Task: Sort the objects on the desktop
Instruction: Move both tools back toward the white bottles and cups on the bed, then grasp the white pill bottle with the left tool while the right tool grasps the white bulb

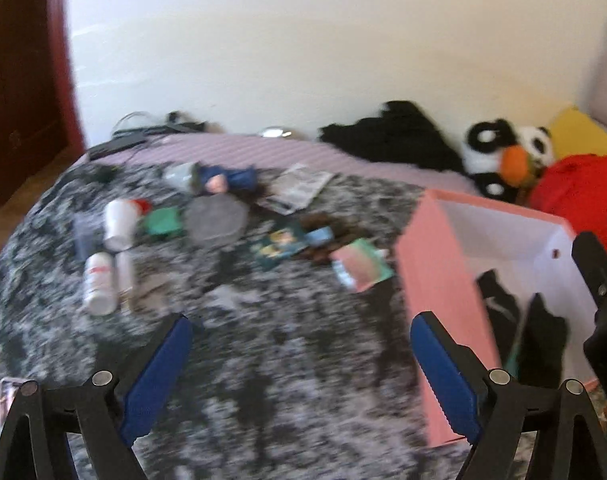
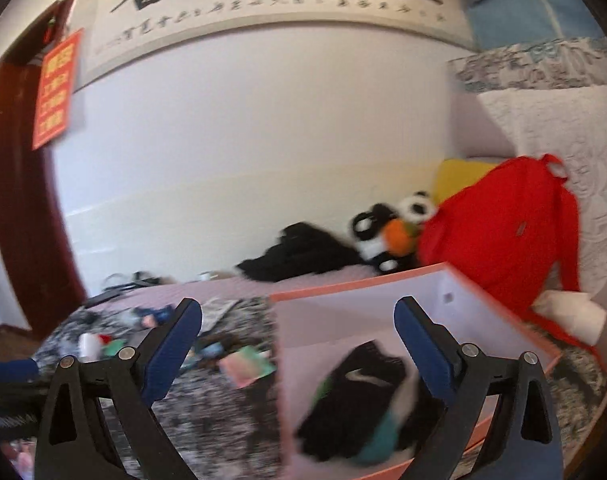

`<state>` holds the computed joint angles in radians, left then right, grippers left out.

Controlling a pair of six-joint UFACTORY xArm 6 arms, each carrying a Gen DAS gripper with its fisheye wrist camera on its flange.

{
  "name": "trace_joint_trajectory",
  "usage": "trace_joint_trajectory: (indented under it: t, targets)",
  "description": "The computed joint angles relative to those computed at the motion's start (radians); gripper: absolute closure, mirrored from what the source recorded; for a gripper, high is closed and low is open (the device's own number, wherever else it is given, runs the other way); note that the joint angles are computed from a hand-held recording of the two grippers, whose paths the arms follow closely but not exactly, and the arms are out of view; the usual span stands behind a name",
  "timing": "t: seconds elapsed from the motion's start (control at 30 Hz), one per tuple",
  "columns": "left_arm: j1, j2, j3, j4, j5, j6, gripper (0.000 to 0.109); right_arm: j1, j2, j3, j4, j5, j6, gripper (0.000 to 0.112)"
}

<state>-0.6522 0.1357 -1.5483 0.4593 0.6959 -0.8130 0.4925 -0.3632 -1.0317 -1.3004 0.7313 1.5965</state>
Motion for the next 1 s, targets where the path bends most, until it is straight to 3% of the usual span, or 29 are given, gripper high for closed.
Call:
trace_joint_trajectory:
  t: [0.23, 0.4, 0.63, 0.8, 1.0]
  targets:
    - [0.103, -0.044, 0.094, 0.022, -0.007, -0.021, 0.016, 0.089, 0.196, -0.175, 0.050, -0.025, -0.021, 0.013]
    - [0.211, -0.008, 0.114, -0.060, -0.015, 0.011, 0.016, 0.112, 0.394, -0.347, 0.134, -0.082, -0.090, 0.014]
    - [0.359, 0.114, 0.081, -0.301, -0.039, 0.133, 0.016, 0.107, 0.759, -0.697, 0.547, -0.179, -0.468, 0.023]
    - [0.422, 0.201, 0.014, -0.443, -0.002, 0.210, 0.016, 0.113, 1.040, -1.045, 0.797, -0.116, -0.733, 0.029]
    - [0.442, 0.273, -0.065, -0.393, 0.061, 0.155, 0.016, 0.101, 1.332, -1.452, 1.045, 0.046, -0.949, 0.034]
